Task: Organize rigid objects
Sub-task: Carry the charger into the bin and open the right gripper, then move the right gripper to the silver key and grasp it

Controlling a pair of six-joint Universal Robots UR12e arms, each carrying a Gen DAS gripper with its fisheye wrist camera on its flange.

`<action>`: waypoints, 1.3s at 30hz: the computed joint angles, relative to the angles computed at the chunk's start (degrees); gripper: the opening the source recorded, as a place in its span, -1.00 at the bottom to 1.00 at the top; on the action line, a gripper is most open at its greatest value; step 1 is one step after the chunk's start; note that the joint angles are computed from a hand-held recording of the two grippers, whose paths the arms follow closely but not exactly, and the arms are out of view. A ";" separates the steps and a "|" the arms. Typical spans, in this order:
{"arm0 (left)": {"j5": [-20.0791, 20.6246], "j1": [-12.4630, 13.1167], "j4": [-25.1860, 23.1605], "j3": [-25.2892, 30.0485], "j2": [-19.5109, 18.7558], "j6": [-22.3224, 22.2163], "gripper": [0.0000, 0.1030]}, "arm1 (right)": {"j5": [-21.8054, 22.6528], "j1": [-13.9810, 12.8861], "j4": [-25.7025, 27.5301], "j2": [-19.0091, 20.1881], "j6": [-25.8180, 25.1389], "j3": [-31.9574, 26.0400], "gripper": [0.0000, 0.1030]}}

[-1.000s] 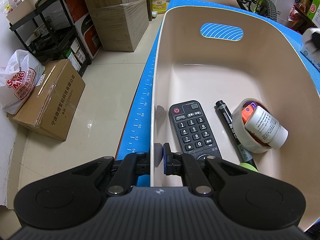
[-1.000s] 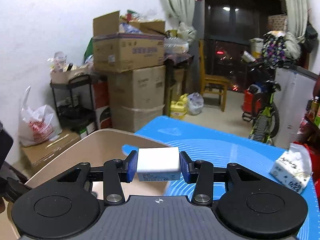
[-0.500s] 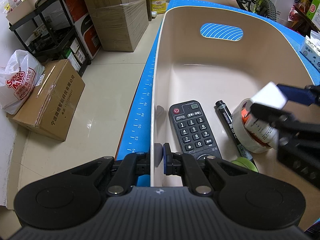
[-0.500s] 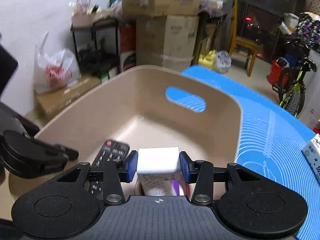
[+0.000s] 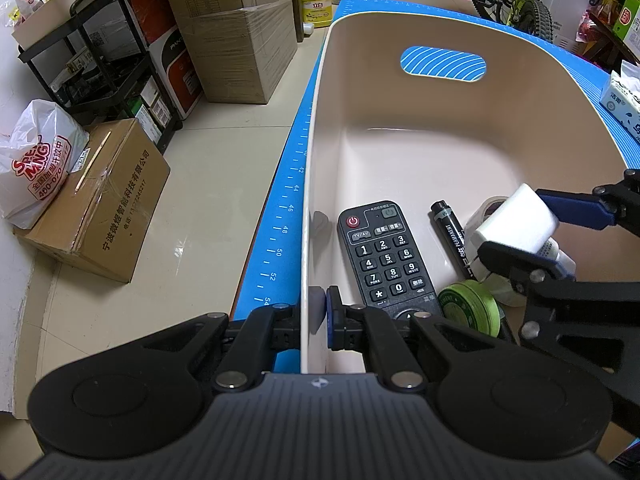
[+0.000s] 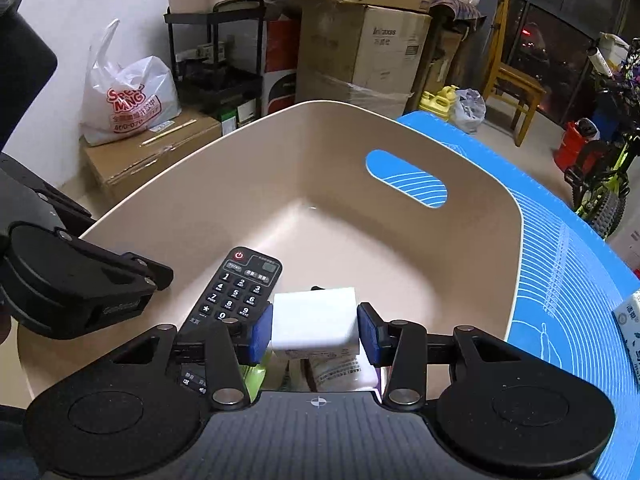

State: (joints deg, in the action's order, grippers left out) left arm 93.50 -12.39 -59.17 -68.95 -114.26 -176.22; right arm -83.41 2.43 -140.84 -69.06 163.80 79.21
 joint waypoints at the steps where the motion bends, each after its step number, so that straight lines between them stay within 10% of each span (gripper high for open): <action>1: 0.03 0.00 -0.01 -0.01 0.01 0.03 -0.85 | 0.73 -0.21 -0.40 -0.15 0.31 0.25 0.22; 19: -0.09 0.01 0.00 0.06 -0.03 0.07 -0.84 | 3.61 -2.63 -10.50 -2.19 7.44 3.72 0.37; 39: 0.06 0.08 -0.15 0.26 -0.14 0.23 -0.84 | -5.47 -8.70 -18.13 -4.09 20.66 8.18 0.39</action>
